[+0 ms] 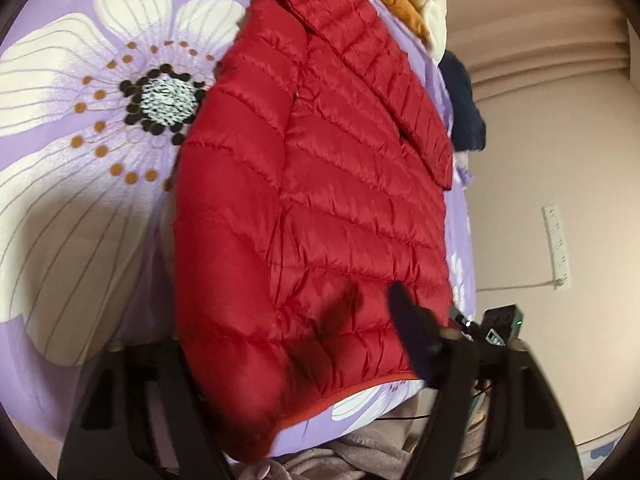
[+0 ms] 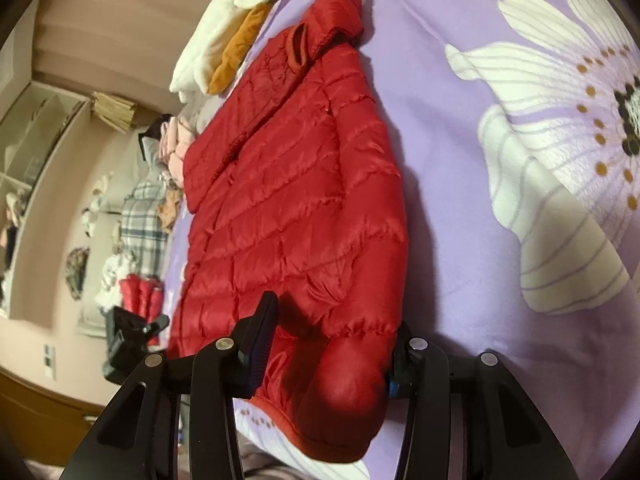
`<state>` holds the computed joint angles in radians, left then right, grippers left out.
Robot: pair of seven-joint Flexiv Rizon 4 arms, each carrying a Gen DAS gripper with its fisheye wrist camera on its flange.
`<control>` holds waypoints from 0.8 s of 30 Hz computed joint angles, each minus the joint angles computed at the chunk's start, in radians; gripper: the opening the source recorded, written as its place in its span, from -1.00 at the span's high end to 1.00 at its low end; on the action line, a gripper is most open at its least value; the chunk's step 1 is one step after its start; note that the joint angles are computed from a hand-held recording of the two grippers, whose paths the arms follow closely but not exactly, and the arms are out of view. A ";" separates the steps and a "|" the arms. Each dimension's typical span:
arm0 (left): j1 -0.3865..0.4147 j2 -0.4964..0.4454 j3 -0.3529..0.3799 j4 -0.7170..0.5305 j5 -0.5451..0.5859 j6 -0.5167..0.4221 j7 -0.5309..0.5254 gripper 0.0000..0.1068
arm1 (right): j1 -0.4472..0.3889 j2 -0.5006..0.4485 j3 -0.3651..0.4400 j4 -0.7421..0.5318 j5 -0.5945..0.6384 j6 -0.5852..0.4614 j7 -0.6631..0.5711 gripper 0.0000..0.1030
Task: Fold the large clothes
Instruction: 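Grasp the jacket hem with both tools, then lift the hem with both tools and fold it toward the collar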
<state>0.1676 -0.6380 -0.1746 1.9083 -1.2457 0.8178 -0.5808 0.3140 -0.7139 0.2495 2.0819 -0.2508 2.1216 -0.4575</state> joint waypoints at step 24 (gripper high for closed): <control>-0.104 0.187 0.034 0.074 -0.258 0.043 0.366 0.66 | 0.476 0.181 -0.341 0.008 0.561 0.020 -0.501 0.67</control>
<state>0.0637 -0.4512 -0.1406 1.9824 -1.5040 0.8610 -0.2149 0.7902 -0.5331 -0.0913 2.0902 0.3102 2.1419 -0.9585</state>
